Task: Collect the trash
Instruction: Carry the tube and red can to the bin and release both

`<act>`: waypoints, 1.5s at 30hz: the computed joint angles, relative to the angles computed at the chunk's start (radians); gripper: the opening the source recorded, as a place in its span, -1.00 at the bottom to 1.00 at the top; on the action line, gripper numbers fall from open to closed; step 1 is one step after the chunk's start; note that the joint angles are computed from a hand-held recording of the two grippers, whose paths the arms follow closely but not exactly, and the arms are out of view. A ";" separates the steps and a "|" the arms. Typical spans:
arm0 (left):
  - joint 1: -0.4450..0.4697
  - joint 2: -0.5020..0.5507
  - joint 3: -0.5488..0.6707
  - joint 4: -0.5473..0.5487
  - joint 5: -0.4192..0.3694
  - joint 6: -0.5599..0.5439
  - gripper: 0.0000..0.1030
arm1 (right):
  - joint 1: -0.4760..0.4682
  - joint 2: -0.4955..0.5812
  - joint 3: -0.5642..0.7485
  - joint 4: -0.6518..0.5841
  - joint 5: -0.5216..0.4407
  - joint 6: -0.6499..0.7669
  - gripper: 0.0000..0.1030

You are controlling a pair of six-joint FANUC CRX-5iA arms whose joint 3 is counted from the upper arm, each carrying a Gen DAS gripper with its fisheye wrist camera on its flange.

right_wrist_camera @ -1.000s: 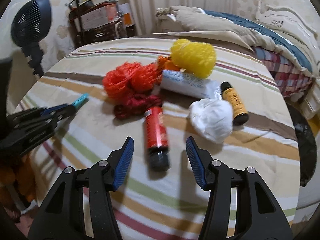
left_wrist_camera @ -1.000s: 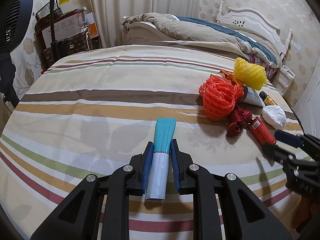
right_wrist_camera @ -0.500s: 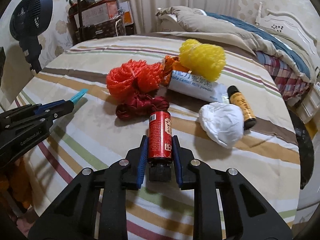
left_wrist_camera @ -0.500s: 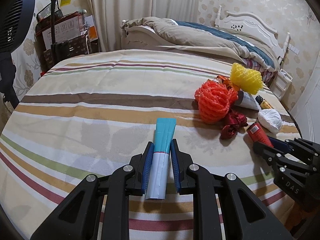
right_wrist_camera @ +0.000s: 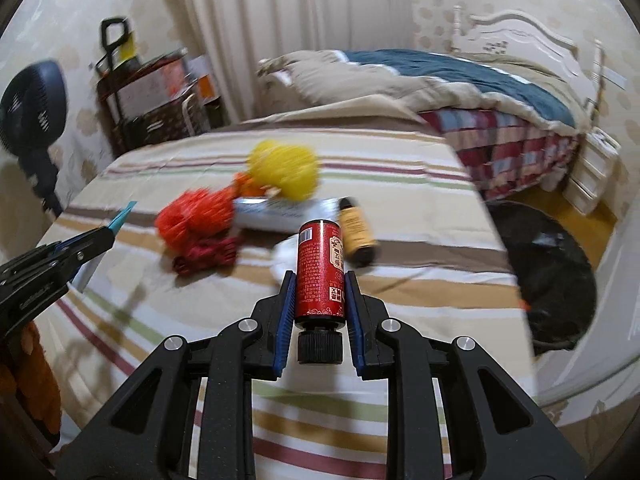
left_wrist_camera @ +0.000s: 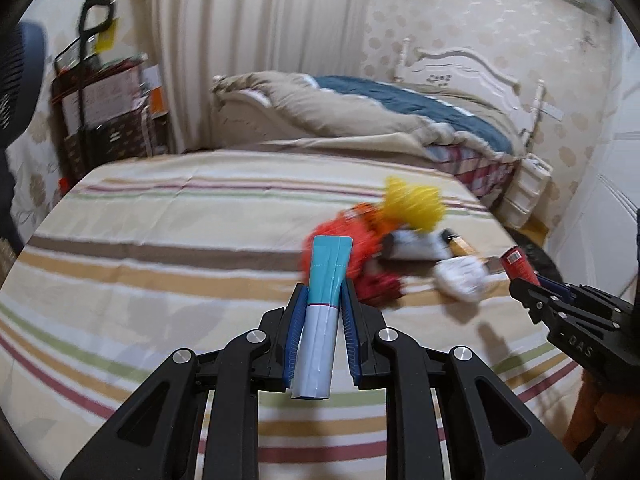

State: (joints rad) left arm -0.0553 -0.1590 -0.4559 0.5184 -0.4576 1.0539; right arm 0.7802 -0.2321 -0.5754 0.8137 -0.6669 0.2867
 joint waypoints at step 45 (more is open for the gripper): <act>-0.484 0.703 0.895 -0.420 -0.251 0.324 -0.57 | -0.590 0.131 0.001 -0.028 0.140 0.040 -0.55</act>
